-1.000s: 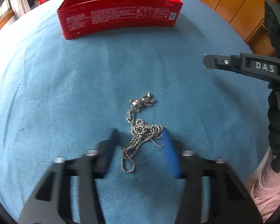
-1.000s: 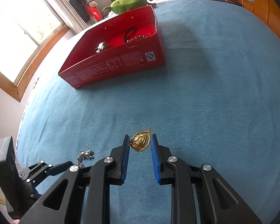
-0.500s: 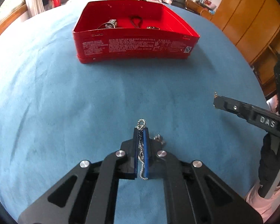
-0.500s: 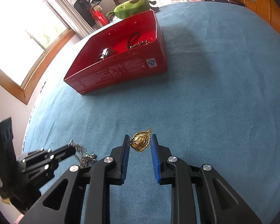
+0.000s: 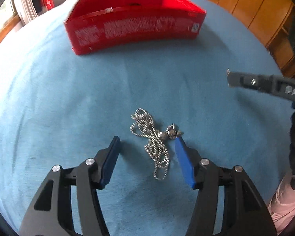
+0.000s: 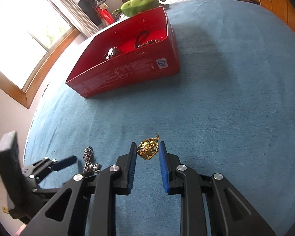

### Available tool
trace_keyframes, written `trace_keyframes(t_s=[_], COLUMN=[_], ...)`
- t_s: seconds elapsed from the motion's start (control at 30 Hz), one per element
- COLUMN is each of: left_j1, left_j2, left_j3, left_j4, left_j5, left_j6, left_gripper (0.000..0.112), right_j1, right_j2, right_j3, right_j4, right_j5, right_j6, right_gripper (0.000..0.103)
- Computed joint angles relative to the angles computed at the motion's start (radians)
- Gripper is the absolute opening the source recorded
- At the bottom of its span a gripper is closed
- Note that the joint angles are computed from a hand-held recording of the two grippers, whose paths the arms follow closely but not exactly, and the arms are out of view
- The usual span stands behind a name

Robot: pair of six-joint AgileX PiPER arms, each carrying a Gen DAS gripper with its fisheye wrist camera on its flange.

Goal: Organize jewelry
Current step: 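Grasp the silver chain pendant with the left tool while the right tool holds the gold pendant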

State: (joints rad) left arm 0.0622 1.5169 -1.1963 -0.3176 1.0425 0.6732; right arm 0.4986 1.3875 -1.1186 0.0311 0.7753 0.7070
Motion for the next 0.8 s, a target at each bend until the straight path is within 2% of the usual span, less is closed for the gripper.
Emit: trace_keyframes(t_s=[0.07,0.1,0.13,0.17,0.2,0.37,0.53,0.57,0.6,0.8], left_j1=[-0.024,-0.030,-0.036,-0.041,-0.043,-0.026,0.022,0.035,0.049,0.124], left_j2=[-0.008,-0.008,-0.007,-0.002,0.001,0.007,-0.001,-0.002,-0.006,-0.018], left_j3=[0.013,0.011,0.008,0.005,0.002,0.000,-0.024,-0.036,-0.045,-0.122], left_j4=[0.016,0.012,0.005,0.004,0.003,-0.028,-0.076,-0.092,-0.102,-0.171], left_j5=[-0.028,-0.026,-0.021,-0.019,-0.017,-0.013,0.036,0.049,0.058,0.116], left_j6=[-0.020,-0.026,-0.026,-0.028,-0.032,-0.010,0.011,0.018,0.027,0.060], left_gripper=[0.051,0.038,0.031,0.019,0.014,0.013,0.012,0.011,0.002,0.002], right_j1=[0.000,-0.001,0.000,-0.001,0.000,-0.004,-0.001,0.001,0.002,0.020], right_j2=[0.003,0.002,0.001,0.000,-0.003,-0.011,-0.008,-0.007,-0.007,0.006], right_j3=[-0.005,-0.006,-0.006,-0.007,-0.007,0.001,-0.003,-0.006,-0.010,-0.038], right_j4=[-0.004,-0.006,-0.008,-0.009,-0.011,-0.010,-0.013,-0.012,-0.011,-0.033], right_j5=[0.002,0.002,0.002,0.002,0.002,-0.001,0.009,0.010,0.012,0.021], right_j6=[0.003,0.004,0.006,0.007,0.008,0.008,0.004,0.003,0.001,0.013], right_gripper=[0.022,0.022,0.022,0.022,0.022,0.023,0.023,0.023,0.023,0.023])
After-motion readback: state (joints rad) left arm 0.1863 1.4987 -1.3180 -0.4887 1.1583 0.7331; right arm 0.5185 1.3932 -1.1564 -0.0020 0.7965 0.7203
